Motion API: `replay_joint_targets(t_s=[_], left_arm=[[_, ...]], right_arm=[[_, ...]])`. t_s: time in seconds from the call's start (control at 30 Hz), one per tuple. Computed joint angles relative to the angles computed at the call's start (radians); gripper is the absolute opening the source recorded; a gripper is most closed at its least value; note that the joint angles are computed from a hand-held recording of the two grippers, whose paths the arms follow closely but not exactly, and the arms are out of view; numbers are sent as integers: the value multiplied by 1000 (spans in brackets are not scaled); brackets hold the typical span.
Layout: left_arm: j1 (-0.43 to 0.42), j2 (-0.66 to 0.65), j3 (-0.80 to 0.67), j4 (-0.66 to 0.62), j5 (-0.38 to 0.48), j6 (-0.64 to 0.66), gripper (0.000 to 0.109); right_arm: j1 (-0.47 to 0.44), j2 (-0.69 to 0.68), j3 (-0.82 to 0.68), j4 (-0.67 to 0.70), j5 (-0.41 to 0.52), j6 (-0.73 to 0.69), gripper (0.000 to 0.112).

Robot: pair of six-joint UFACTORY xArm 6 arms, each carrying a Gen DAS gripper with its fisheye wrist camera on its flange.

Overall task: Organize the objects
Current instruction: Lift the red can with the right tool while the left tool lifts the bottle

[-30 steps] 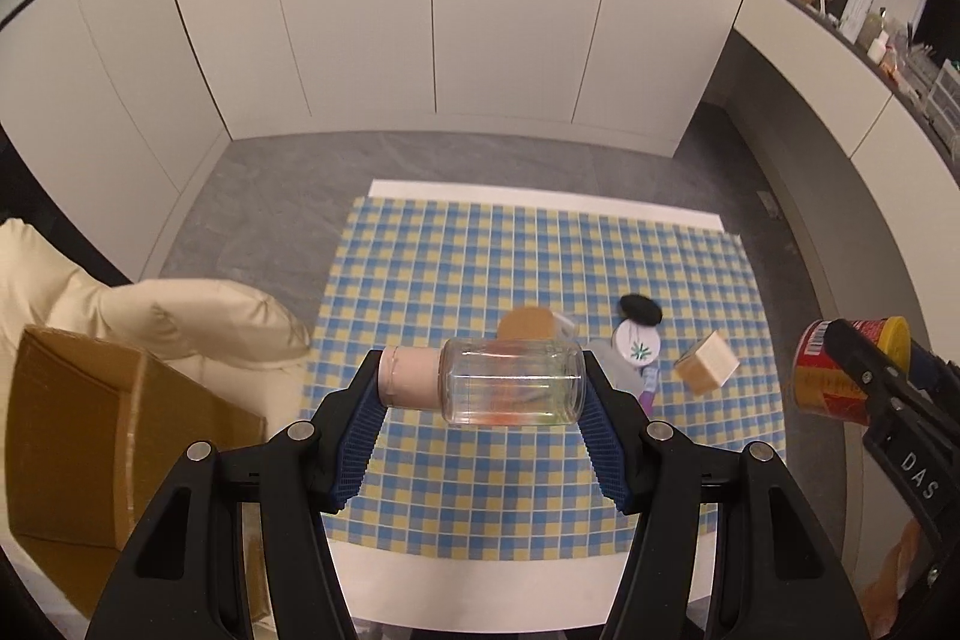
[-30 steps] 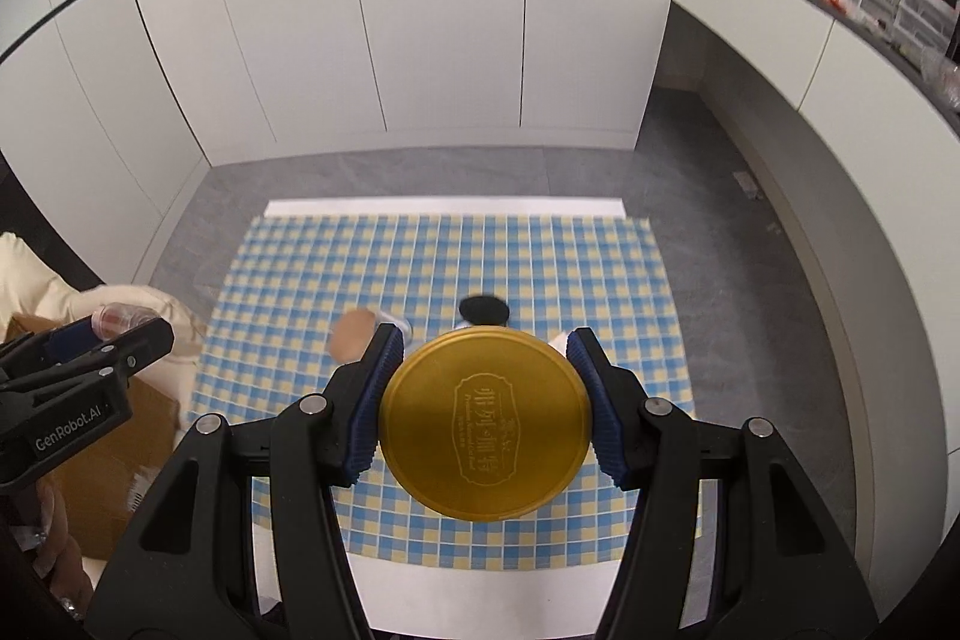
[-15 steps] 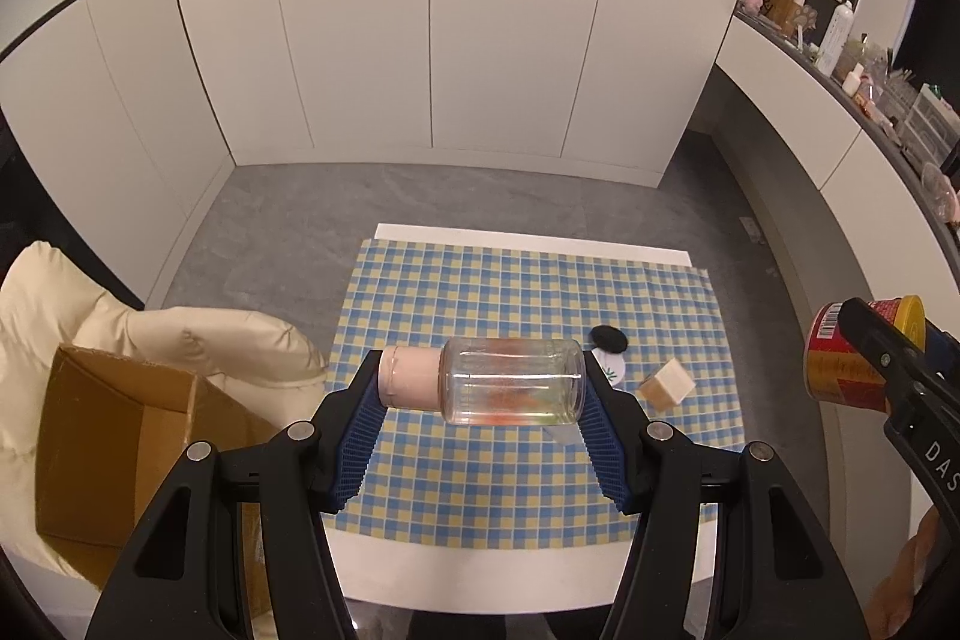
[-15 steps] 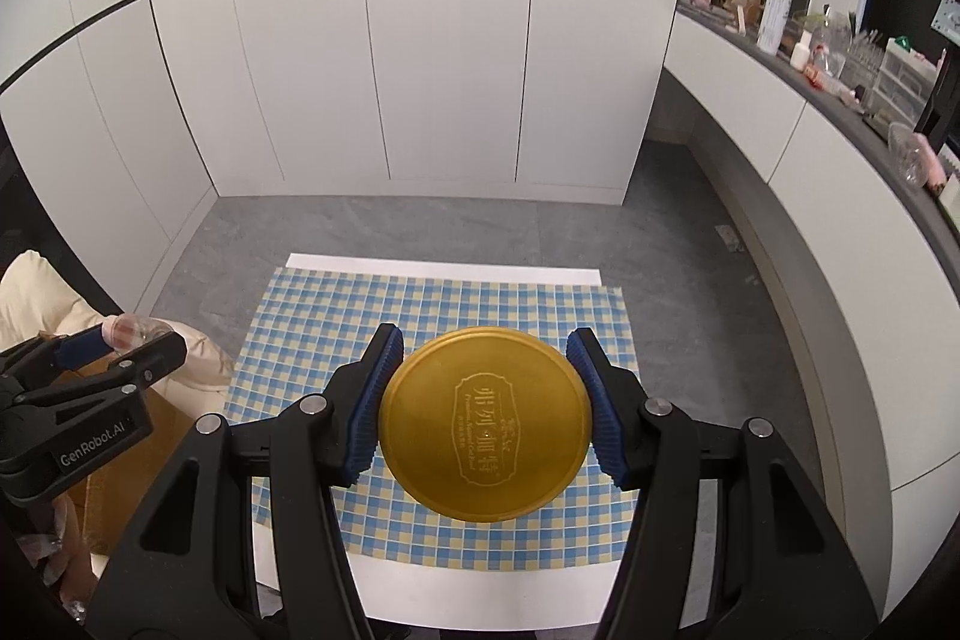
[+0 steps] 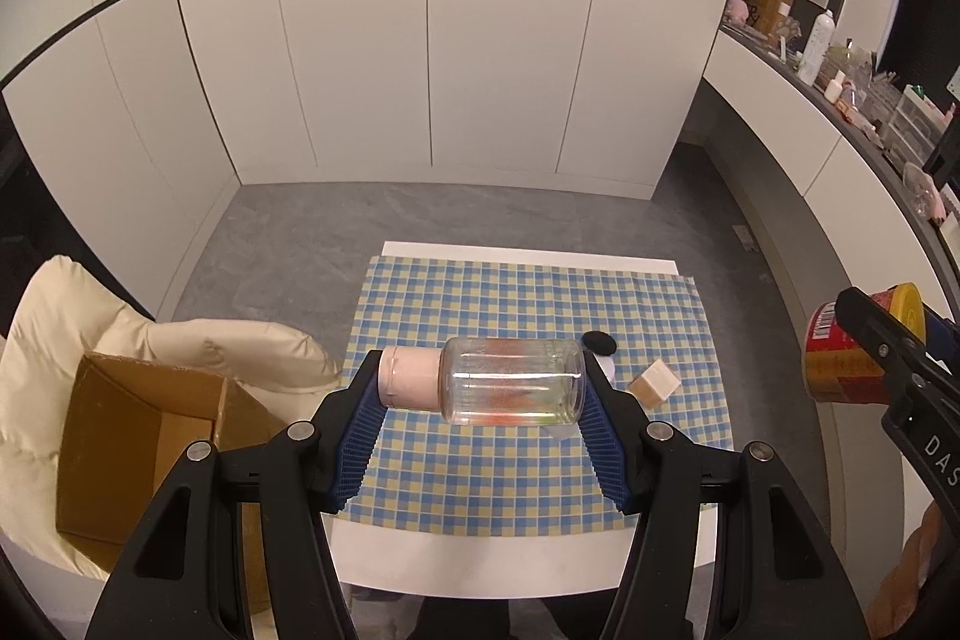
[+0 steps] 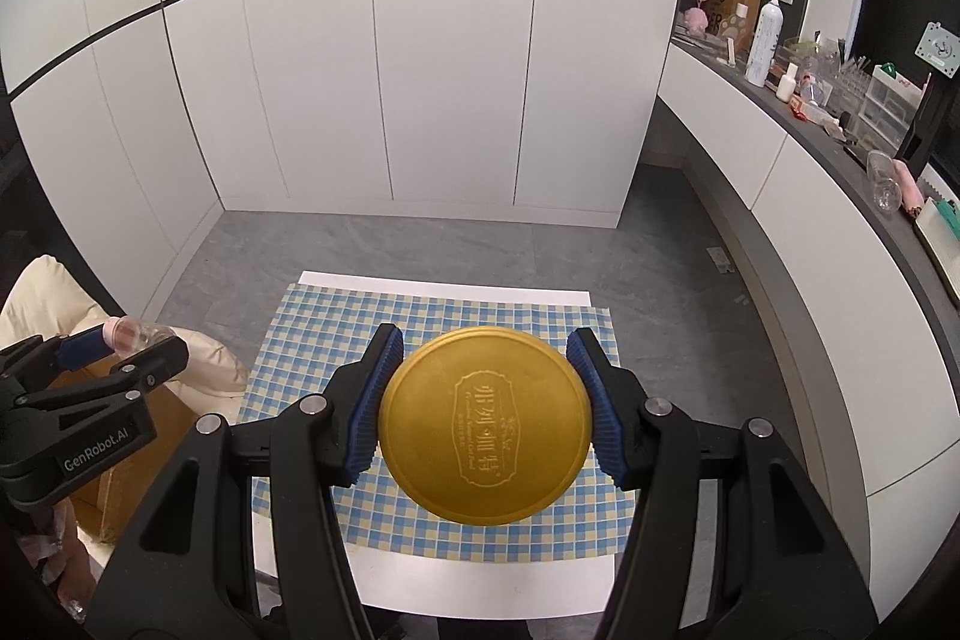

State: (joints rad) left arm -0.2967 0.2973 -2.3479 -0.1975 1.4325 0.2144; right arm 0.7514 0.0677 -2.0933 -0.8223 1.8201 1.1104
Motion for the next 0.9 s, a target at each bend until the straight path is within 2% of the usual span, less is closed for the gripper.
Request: replay_joint_targets(t_s=[0.13, 0.5, 0.9], left_arm=[[-1, -36, 50, 2, -13, 6, 61], [4, -58, 75, -1, -1, 16, 61], [14, -220, 299, -11, -78, 72, 61]], right_arm=[[15, 9, -15, -8, 13, -2, 59], [36, 5, -13, -4, 31, 11, 59], [72, -10, 10, 5, 52, 33, 59]])
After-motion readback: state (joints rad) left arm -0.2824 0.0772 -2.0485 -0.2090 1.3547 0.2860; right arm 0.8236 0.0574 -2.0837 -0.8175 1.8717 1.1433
